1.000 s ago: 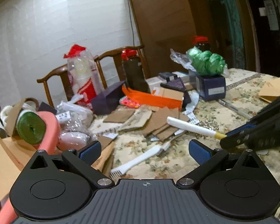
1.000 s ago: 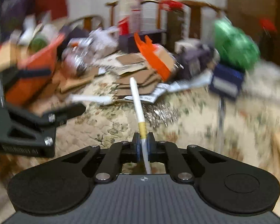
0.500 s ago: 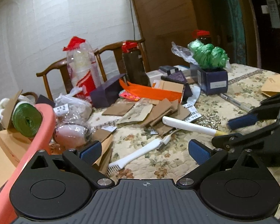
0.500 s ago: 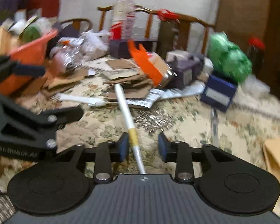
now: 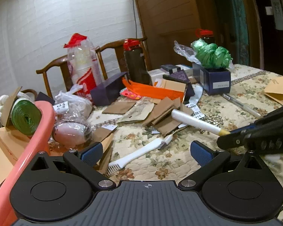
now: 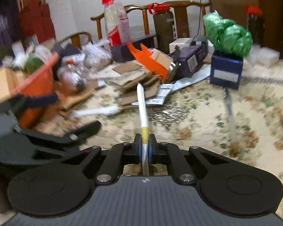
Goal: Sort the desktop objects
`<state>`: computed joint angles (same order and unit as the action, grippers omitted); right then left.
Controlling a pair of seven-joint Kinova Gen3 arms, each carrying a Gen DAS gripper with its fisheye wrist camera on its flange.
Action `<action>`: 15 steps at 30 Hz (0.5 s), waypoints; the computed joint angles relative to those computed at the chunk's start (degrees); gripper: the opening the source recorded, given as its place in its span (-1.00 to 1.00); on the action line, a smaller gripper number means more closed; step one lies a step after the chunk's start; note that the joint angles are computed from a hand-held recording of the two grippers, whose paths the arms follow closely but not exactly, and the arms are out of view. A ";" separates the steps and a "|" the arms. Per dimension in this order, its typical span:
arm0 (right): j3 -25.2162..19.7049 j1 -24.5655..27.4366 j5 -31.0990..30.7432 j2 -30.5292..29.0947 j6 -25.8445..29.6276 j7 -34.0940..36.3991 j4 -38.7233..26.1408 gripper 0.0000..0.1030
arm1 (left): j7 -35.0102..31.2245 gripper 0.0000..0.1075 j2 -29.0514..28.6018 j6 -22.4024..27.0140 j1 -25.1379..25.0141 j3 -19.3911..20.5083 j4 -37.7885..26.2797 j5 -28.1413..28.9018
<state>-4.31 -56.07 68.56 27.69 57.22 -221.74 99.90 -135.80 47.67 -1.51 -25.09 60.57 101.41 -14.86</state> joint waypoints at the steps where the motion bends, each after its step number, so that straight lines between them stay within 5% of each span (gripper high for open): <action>1: 1.32 -0.74 0.80 -1.08 -1.89 -2.33 1.43 -0.83 | 0.13 0.92 -0.13 -0.13 0.17 -0.14 0.05 0.11; 5: 8.48 -6.18 3.75 -4.10 -6.14 -11.65 6.32 -0.83 | 0.49 0.92 -0.71 -1.36 0.78 -1.15 0.54 -0.27; 11: -3.15 1.84 9.73 -5.78 -0.01 -23.44 9.80 -0.83 | 2.81 0.92 -1.30 -3.80 1.59 -2.66 1.49 -3.22; 15: -4.85 2.27 11.97 -6.78 2.73 -27.53 11.83 -0.83 | 4.58 0.92 -1.04 -7.08 1.48 -3.03 2.88 -6.53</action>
<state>-9.16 -53.80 80.54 20.91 59.94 -249.27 111.73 -131.22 46.63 -8.59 -23.61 57.54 104.29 -21.40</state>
